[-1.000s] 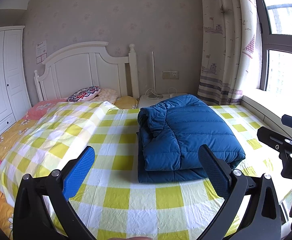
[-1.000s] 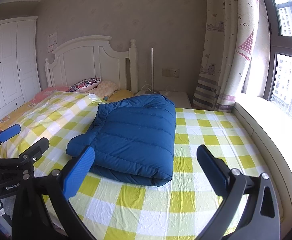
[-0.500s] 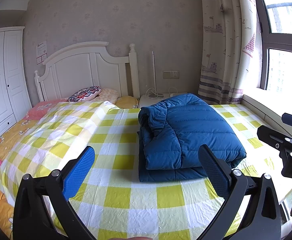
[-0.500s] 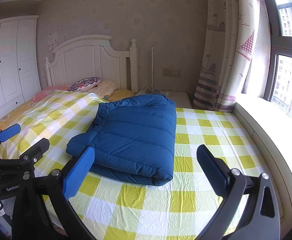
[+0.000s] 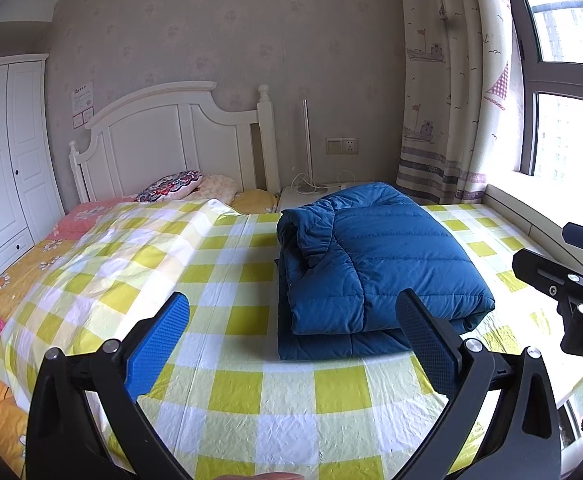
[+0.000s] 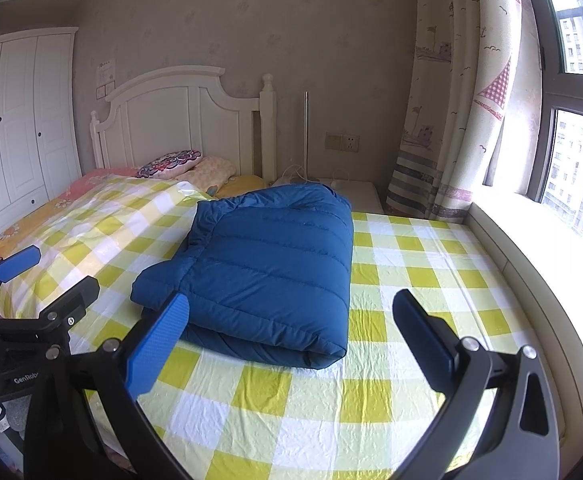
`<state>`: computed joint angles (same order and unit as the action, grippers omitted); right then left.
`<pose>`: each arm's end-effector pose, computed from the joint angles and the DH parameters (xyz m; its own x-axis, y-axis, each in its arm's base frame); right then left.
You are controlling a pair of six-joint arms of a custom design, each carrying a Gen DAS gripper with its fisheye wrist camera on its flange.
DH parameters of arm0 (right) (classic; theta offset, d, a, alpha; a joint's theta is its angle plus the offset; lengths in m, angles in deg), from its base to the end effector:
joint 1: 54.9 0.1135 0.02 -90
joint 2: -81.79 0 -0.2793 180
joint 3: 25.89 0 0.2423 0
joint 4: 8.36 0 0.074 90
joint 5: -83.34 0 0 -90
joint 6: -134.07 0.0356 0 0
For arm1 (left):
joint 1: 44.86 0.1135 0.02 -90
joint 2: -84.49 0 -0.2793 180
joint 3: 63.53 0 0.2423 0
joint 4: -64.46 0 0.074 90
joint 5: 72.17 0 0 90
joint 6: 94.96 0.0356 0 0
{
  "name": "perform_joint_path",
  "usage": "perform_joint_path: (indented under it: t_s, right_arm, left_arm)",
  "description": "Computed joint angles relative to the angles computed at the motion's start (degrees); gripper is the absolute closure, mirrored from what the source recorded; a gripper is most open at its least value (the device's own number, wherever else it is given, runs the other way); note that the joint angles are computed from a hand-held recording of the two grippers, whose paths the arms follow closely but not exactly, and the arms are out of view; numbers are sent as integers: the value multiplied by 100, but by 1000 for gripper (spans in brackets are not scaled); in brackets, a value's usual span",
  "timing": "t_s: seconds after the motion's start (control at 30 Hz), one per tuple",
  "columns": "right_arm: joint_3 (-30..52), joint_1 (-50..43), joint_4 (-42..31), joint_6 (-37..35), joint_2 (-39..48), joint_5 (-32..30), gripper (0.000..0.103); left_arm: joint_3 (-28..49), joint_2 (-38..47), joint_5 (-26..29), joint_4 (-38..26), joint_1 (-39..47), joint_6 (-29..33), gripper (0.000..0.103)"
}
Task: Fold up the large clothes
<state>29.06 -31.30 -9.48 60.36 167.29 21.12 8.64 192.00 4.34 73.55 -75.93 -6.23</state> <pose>0.2784 0.1035 0.2134 -0.4592 0.0702 -0.8856 0.1439 0.9896 0.0038 0.3461 -0.1989 0.1917 -0.3859 0.2073 -0.8989 0.3142 0.9457 0.0833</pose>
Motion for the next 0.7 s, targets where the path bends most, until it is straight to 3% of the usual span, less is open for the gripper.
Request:
perform_joint_path:
  t_s: [0.37,0.6,0.7]
  right_arm:
    - [-8,-19,17,-17,5,-27,2]
    - [-36,-63,77,0,109,-101,2]
    - [-84,-193,200,-29,296,-260,2]
  left_arm:
    - [-53,-2,-36,117,3,42,4]
    - [-371,5,-34,789,9,25,4]
    - [-92,196,310,431,122,37,4]
